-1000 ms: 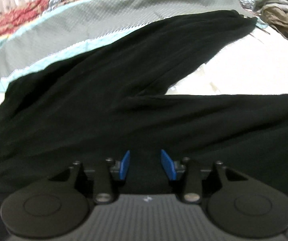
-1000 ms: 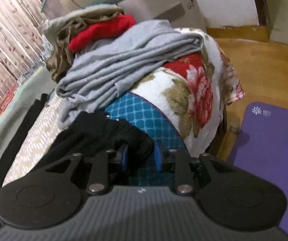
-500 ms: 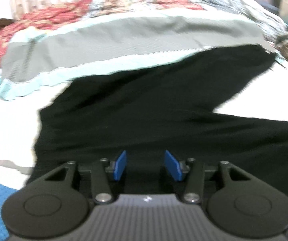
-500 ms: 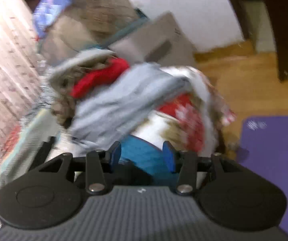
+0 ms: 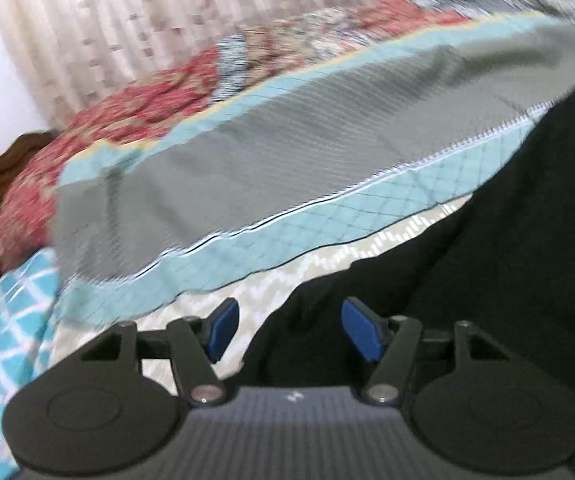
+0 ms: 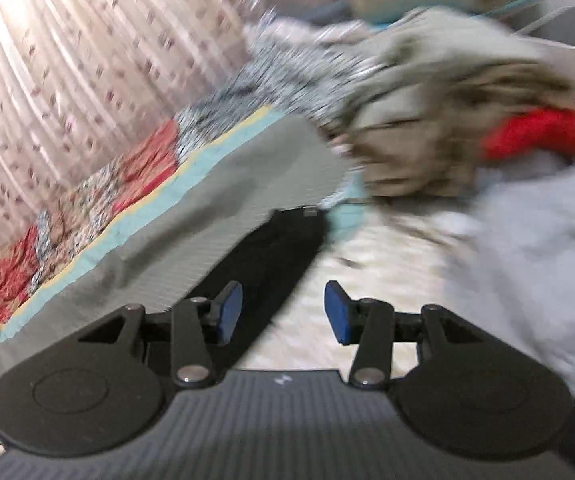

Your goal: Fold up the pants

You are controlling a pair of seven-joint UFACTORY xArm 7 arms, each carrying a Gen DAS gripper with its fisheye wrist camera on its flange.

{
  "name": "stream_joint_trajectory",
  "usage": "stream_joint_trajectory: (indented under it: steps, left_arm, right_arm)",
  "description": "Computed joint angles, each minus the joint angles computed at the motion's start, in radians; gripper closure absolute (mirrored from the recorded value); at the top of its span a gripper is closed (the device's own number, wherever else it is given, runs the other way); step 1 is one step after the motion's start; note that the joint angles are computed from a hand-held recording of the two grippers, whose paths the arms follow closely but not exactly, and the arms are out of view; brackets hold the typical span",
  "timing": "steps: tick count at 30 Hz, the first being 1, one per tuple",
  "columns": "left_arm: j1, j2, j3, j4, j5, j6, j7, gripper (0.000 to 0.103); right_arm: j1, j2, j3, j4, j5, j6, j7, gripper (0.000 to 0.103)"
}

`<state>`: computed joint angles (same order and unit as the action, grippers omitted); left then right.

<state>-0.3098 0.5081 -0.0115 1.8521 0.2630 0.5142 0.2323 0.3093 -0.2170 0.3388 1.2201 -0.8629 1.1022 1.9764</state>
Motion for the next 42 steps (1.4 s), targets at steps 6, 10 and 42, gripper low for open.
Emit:
stream_joint_trajectory:
  steps: [6,10,42]
  left_arm:
    - [0.011,0.221,-0.018,0.226,-0.045,0.04,0.142,0.029]
    - [0.04,0.333,-0.061,0.386,-0.127,0.127,0.238,0.032]
    - [0.09,-0.706,-0.079,-0.896,-0.407,-0.357,0.299,0.092]
  right_arm:
    - [-0.038,0.401,-0.16,0.388,0.112,-0.068,-0.264,0.05]
    - [-0.034,0.622,-0.225,0.635,0.225,0.037,-0.327,0.049]
    - [0.176,-0.241,0.076,-0.168,0.025,0.25,0.316,0.096]
